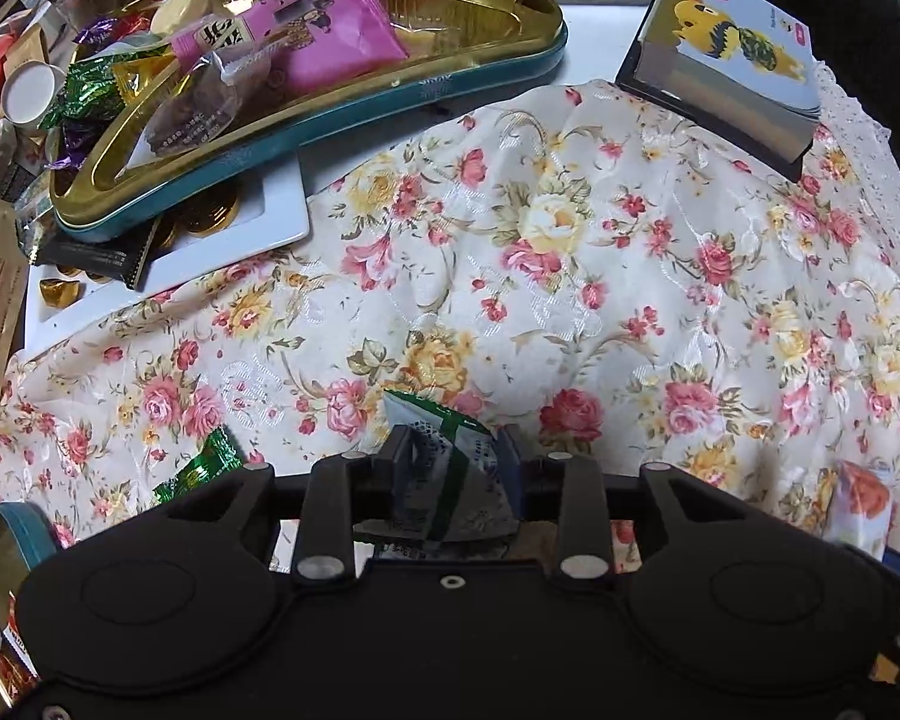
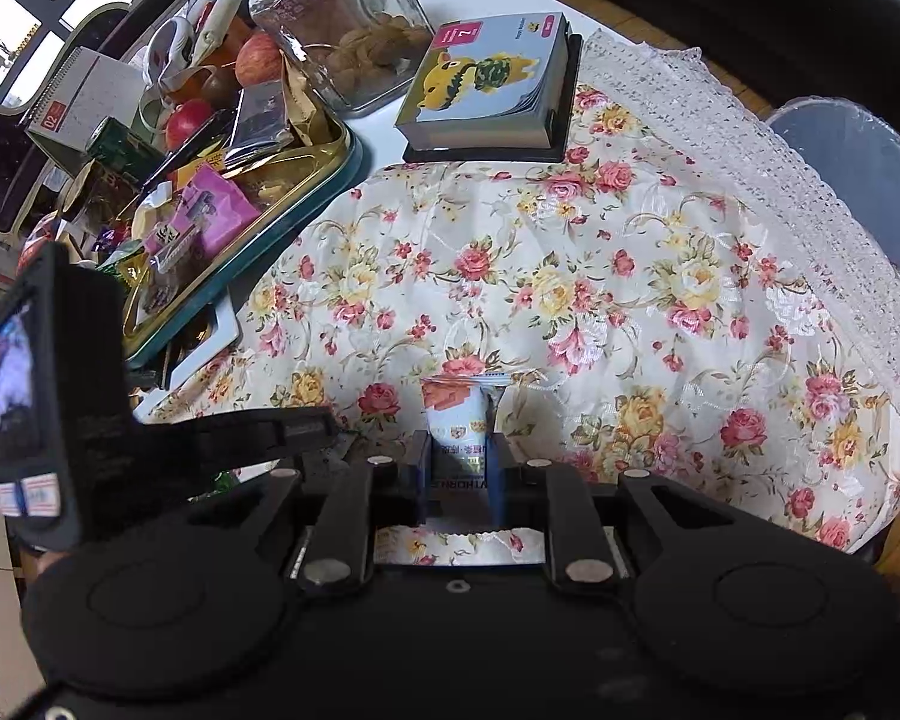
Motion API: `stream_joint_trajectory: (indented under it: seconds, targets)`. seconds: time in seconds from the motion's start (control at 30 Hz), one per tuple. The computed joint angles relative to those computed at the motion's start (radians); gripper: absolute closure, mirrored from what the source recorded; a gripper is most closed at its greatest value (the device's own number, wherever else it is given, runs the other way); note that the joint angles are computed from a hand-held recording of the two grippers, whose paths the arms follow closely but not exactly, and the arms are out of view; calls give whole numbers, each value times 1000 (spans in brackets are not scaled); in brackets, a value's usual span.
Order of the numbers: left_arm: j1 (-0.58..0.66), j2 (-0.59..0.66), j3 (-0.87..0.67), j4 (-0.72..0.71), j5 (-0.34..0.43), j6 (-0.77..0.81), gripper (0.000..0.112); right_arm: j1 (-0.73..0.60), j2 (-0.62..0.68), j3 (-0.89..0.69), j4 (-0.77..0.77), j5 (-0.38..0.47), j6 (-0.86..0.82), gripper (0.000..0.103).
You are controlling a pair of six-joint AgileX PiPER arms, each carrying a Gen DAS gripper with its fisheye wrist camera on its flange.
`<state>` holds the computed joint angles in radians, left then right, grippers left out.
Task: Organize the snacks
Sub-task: 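Close the left tool on the grey-and-green packet and lift it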
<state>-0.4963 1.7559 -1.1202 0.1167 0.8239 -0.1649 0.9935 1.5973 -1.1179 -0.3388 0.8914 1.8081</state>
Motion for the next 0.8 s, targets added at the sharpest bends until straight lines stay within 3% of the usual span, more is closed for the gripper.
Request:
stream_joint_trajectory:
  seconds: [0.27,0.3,0.47,0.8]
  targets:
    - [-59,4,53,53,-46,-76,51,-1,-1,-3,7,-13,-9,83]
    - [-56,20,40,32,-21,-66,49,-2,-2,-2,9,-14,-9,83]
    - [28,22,44,-107,-16,-13,55,1,-4,-8,-4,0,5,83]
    - [154,-14,15,-233,40,40,59,17,9,-56,-35,34,19,83]
